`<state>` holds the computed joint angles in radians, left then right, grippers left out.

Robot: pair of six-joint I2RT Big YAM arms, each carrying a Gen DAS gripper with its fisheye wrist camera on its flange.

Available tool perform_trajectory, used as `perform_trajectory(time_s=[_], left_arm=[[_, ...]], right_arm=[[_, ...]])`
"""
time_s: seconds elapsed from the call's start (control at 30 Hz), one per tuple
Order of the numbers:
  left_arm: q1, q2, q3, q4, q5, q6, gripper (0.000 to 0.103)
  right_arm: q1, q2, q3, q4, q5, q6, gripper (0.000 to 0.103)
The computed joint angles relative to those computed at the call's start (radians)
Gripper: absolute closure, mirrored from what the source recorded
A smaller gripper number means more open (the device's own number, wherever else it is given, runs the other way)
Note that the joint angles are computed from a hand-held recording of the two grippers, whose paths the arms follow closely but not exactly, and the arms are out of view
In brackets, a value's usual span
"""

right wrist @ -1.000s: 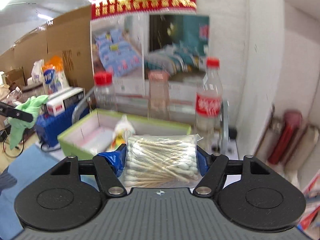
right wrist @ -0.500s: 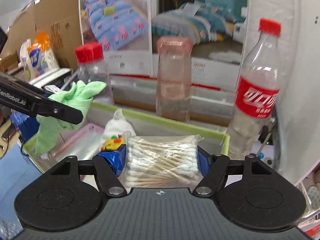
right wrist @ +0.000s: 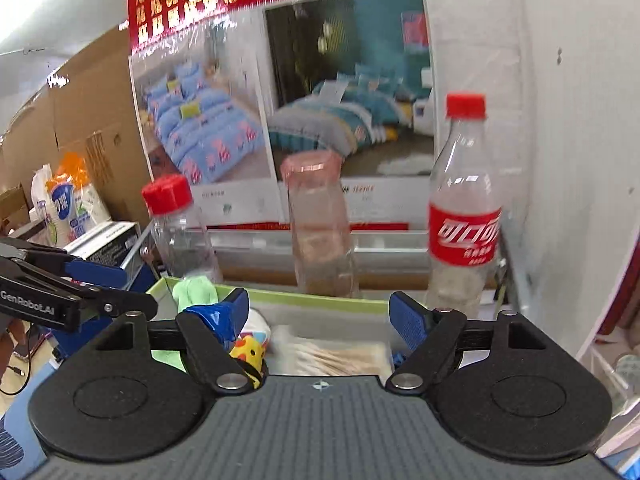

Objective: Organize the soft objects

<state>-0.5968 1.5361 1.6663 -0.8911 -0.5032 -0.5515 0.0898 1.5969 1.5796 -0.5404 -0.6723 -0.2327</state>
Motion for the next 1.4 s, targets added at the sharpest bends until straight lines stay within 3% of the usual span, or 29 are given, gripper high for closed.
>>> perform_trajectory(time_s=[0.13,0.33,0.37,0.4,0.53,0.67,0.8,0.93,1.0,1.17,1.3,1.4], left_arm=[[-0.034,-0.041,-0.016,-0.003,-0.024,-0.017,0.028],[-0.121,-0.112,-0.050,-0.037,-0.135,-0.076,0.024],[-0.139,-0.126,-0.064,-0.036,-0.161,-0.097,0.022],[-0.158,-0.138,-0.079,-0.034,-0.191,-0.120,0.009],[-0.274,-0.182,-0.151,-0.029,-0.409,-0.218,0.009],[-0.374,-0.167,-0.151,-0.140,-0.563,-0.359,0.009],[-0.445,-0.151,-0.156,-0.208,-0.637,-0.507,0.009],[-0.496,-0.084,-0.103,-0.401,-0.701,-0.734,0.009],[-0.516,-0.054,-0.082,-0.478,-0.708,-0.820,0.009],[-0.560,-0.020,-0.108,-0.523,-0.681,-0.961,0.009],[-0.573,-0.010,-0.147,-0.475,-0.613,-0.976,0.009],[-0.573,0.013,-0.145,-0.490,-0.571,-0.985,0.009]], right_arm=[[-0.011,-0.055,-0.035,0.001,0.010,-0.009,0.039],[-0.031,-0.151,-0.094,-0.014,-0.002,-0.029,0.038],[-0.037,-0.176,-0.115,-0.003,-0.008,-0.021,0.038],[-0.045,-0.203,-0.137,0.010,-0.018,-0.009,0.038],[-0.084,-0.305,-0.226,0.054,-0.060,0.048,0.038],[-0.122,-0.418,-0.342,0.099,-0.076,0.052,0.037],[-0.161,-0.528,-0.463,0.152,-0.079,0.051,0.037],[-0.188,-0.618,-0.581,0.241,-0.054,0.114,0.037],[-0.197,-0.652,-0.641,0.295,-0.022,0.174,0.037],[-0.219,-0.689,-0.740,0.319,0.024,0.301,0.037],[-0.233,-0.705,-0.785,0.324,0.021,0.296,0.037],[-0.238,-0.716,-0.815,0.319,0.025,0.279,0.036]])
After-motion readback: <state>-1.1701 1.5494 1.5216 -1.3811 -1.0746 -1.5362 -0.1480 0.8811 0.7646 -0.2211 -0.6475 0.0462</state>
